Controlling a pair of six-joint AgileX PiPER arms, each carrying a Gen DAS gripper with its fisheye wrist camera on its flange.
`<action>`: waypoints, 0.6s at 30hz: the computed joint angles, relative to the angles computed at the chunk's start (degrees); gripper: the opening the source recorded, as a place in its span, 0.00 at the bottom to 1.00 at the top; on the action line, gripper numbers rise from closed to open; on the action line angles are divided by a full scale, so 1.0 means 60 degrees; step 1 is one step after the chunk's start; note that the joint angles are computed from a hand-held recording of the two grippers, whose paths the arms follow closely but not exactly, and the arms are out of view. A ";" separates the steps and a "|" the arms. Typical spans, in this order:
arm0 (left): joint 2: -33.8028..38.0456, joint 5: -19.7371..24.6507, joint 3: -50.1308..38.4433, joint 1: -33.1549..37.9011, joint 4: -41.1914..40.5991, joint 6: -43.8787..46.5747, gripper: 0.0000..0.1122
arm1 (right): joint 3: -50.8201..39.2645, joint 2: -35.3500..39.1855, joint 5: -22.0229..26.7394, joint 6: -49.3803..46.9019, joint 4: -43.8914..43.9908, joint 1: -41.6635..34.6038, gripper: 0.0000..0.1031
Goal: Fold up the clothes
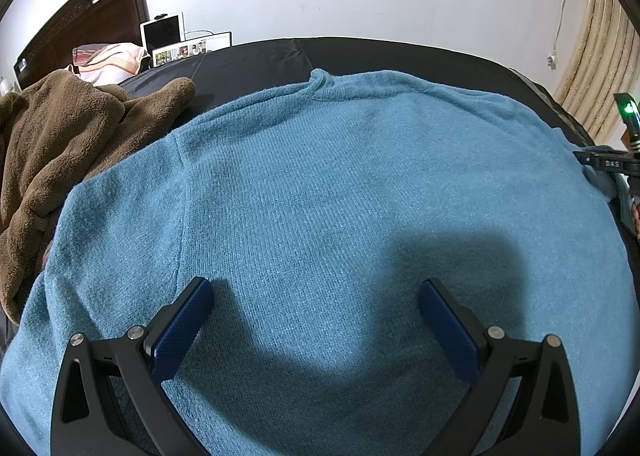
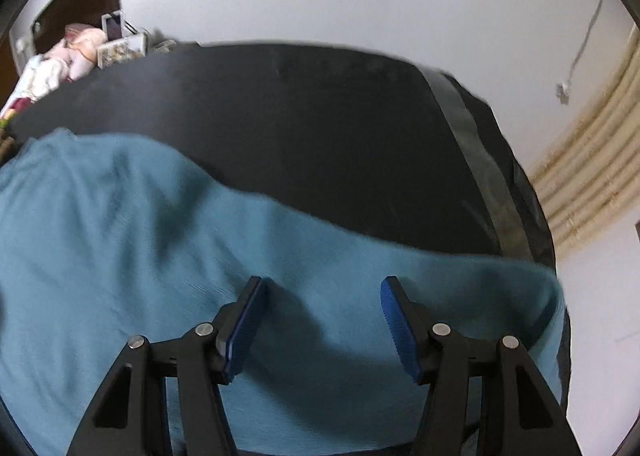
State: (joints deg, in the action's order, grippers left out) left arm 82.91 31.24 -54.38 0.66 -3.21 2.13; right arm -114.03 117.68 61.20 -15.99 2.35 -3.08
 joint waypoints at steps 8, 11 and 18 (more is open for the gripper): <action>0.0019 0.0021 -0.0017 0.0030 -0.0053 0.0087 0.92 | 0.1399 -0.0680 -0.0745 -0.0010 0.0306 -0.0734 0.75; 0.0026 0.0010 -0.0014 0.0030 -0.0036 0.0083 0.92 | 0.2041 -0.0993 -0.1185 0.0010 0.0424 -0.0917 0.75; 0.0050 -0.0042 0.0009 0.0065 -0.0054 0.0139 0.92 | 0.3466 -0.2258 -0.2011 -0.1055 0.1257 -0.1303 0.75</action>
State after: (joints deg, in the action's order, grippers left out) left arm 83.22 30.98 -54.33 1.05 -3.53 2.97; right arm -93.23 104.13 49.13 -22.32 9.89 -10.91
